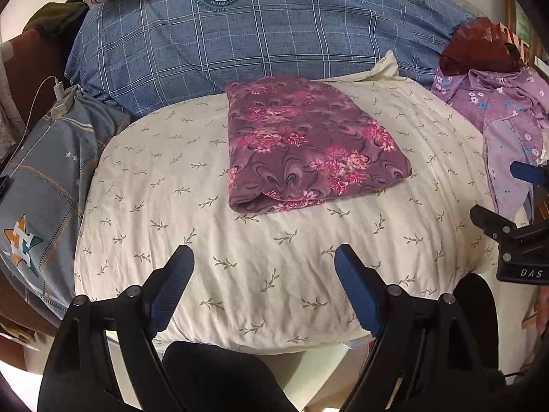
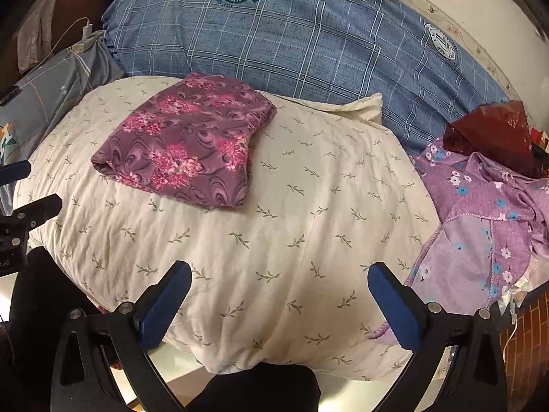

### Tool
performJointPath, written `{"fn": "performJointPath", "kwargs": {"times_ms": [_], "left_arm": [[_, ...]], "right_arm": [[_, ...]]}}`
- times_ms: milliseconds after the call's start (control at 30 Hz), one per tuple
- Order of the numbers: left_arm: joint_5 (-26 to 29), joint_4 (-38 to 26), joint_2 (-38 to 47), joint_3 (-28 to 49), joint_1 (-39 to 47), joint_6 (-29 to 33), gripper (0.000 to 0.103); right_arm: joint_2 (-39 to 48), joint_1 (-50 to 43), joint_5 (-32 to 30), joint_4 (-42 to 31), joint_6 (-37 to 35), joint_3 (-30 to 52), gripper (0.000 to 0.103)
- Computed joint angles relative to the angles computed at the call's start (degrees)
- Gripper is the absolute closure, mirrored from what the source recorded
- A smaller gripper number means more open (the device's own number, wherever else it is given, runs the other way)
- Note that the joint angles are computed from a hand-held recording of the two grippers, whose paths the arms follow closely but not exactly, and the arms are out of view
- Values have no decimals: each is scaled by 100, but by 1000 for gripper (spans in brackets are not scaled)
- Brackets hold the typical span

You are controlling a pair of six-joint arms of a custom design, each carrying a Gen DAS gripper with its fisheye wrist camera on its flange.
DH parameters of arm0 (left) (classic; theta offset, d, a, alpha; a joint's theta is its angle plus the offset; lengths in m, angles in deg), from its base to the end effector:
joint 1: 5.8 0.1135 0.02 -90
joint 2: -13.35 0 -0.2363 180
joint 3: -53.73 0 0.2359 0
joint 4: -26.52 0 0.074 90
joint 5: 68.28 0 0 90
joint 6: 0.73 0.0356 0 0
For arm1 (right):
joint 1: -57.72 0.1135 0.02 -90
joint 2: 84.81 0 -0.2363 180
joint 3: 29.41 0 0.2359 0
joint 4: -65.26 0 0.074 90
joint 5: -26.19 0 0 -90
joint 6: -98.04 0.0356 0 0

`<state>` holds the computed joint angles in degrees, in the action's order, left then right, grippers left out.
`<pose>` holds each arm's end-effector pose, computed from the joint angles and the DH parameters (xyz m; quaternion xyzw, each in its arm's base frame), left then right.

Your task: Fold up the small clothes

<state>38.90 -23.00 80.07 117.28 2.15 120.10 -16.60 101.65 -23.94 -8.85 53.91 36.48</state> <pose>0.2269 0.0211 0.2316 0.2326 0.9087 -0.0285 0.3453 0.1539 0.1166 0.2249 0.0561 0.9327 -0.1614 0.3177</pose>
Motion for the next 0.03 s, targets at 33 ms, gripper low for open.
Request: {"fn": "performJointPath", "kwargs": {"times_ms": [33], "left_arm": [[-9, -9, 4, 0, -1, 5, 19]], "right_arm": [[-40, -40, -15, -1, -17, -35, 0]]}}
